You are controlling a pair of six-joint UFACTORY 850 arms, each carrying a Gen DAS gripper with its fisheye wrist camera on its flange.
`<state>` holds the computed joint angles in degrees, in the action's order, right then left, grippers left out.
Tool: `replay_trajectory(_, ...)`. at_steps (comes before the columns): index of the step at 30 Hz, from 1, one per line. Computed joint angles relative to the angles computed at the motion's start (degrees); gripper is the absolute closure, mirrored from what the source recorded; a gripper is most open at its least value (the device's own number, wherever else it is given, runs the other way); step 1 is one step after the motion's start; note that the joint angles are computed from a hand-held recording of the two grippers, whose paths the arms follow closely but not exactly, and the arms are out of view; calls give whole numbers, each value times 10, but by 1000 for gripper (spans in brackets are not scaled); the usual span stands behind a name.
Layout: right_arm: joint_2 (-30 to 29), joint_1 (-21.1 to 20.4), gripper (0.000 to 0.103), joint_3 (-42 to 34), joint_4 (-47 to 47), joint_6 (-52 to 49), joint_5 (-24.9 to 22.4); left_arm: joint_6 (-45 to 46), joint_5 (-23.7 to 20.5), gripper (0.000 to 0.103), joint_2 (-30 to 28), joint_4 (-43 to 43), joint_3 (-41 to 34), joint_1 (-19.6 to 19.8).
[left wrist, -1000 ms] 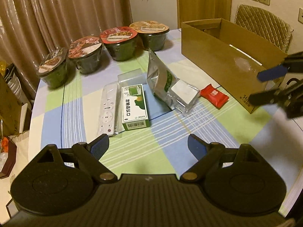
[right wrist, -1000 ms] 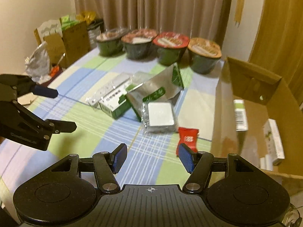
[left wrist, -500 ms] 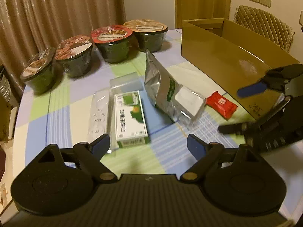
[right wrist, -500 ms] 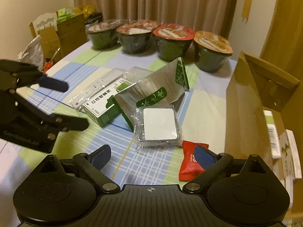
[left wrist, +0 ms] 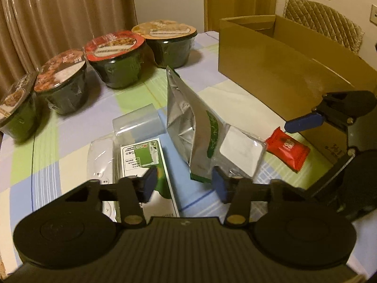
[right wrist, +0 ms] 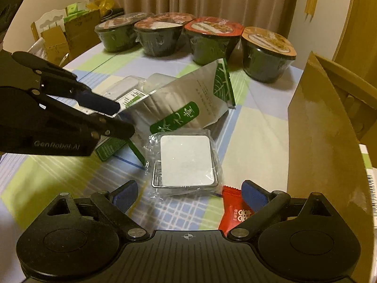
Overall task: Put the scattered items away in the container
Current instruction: 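Grasp the clear-packaged white pad with the right tool while the left tool grasps the silver foil bag, then lift the foil bag with the left tool while the right tool lifts the clear package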
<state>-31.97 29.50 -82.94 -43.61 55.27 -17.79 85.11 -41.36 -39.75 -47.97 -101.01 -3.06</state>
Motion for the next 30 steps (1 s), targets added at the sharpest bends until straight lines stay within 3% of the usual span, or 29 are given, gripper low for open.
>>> replay_trajectory(2,-4,-2,4,-4,7,-8,3,-12,-7,81,-9,1,-11,0)
replay_trajectory(3,-7,-3,4,-8,12,-13,4,-16,-12,93,-12,0,-15,0)
replay_trajectory(7,-16,-6,4,-21,18,-19,6,14,-10,103,3,-29,6,4)
replay_trajectory(10,-24,-7,4,-32,32,-35,3,41,-4,103,26,-35,36,8)
replay_trajectory(20,-50,-10,4,-59,91,-107,-15,42,-46,103,102,-57,129,66)
replay_trajectory(22,-52,-10,22,-62,98,-113,-20,40,-48,103,99,-56,126,68)
replay_trajectory(25,-50,-8,30,-62,101,-118,-28,16,-49,93,81,-55,101,62)
replay_trajectory(27,-48,-6,31,-59,96,-111,-33,12,-45,76,69,-62,86,55)
replay_trajectory(30,-37,-1,32,-47,85,-90,-38,7,-37,69,52,-65,65,42)
